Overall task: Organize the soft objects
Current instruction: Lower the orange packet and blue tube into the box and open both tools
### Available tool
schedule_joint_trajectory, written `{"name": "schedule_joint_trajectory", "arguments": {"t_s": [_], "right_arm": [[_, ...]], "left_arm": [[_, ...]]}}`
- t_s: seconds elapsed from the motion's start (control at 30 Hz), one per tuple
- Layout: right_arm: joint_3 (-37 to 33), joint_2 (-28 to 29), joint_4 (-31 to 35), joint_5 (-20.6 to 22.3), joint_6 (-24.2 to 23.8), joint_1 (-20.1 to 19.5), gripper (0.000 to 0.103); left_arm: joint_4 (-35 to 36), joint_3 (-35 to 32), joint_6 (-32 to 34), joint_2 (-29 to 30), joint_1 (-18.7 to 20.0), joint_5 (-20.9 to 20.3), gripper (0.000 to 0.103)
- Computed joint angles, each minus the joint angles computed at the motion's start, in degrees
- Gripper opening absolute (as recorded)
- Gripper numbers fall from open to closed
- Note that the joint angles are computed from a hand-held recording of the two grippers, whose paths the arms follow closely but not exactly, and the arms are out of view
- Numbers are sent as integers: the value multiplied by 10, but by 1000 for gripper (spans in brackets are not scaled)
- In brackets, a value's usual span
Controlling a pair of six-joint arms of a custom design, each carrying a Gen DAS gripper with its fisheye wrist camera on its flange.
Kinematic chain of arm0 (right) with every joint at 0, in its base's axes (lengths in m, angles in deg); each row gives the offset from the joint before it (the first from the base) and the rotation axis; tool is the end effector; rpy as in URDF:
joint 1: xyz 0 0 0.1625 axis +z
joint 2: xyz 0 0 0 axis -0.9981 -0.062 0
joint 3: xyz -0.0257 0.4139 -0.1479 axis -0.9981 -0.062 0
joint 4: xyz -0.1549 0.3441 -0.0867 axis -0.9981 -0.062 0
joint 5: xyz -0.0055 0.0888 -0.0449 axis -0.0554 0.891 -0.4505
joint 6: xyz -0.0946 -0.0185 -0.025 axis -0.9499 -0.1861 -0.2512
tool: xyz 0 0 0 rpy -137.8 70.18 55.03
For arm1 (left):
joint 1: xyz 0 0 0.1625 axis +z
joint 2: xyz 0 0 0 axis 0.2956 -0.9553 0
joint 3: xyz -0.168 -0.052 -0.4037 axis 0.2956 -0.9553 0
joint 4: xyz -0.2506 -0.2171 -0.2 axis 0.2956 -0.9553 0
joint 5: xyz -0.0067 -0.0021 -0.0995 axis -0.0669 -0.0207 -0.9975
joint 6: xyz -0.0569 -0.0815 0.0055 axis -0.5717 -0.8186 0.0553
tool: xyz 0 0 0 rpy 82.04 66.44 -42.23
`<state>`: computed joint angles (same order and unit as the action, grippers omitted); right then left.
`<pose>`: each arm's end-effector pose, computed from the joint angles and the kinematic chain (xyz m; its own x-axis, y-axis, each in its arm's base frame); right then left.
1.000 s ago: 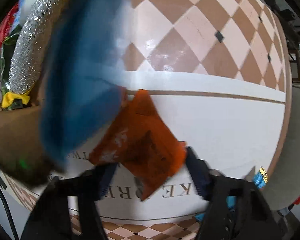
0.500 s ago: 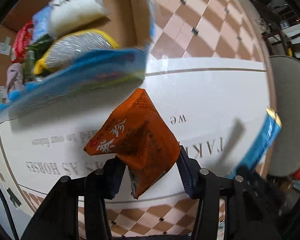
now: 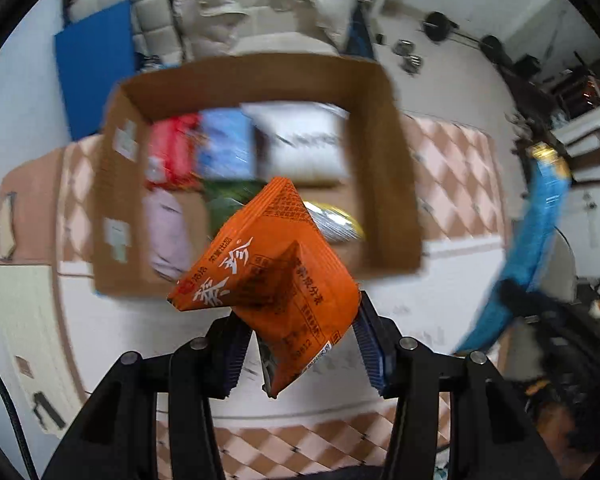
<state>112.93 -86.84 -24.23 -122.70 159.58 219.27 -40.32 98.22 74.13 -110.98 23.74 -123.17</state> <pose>0.3863 -0.3314 0.2302 -0.4146 0.9035 0.1087 0.4890 0.3220 -0.8107 -0.4103 -0.5753 0.2101 -0.3687 0.9128 -0.1757 0.7086 0.3983 0.5824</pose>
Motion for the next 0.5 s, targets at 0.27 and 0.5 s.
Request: {"name": "schedule_joint_trajectory", "arguments": {"t_s": [0.27, 0.5], "right_arm": [[-123, 15, 95, -48, -155, -96, 17], [-88, 0, -6, -3, -278, -188, 17]], "left_arm": [[71, -195, 0, 140, 42, 88, 46], [132, -265, -4, 199, 55, 122, 46]]}}
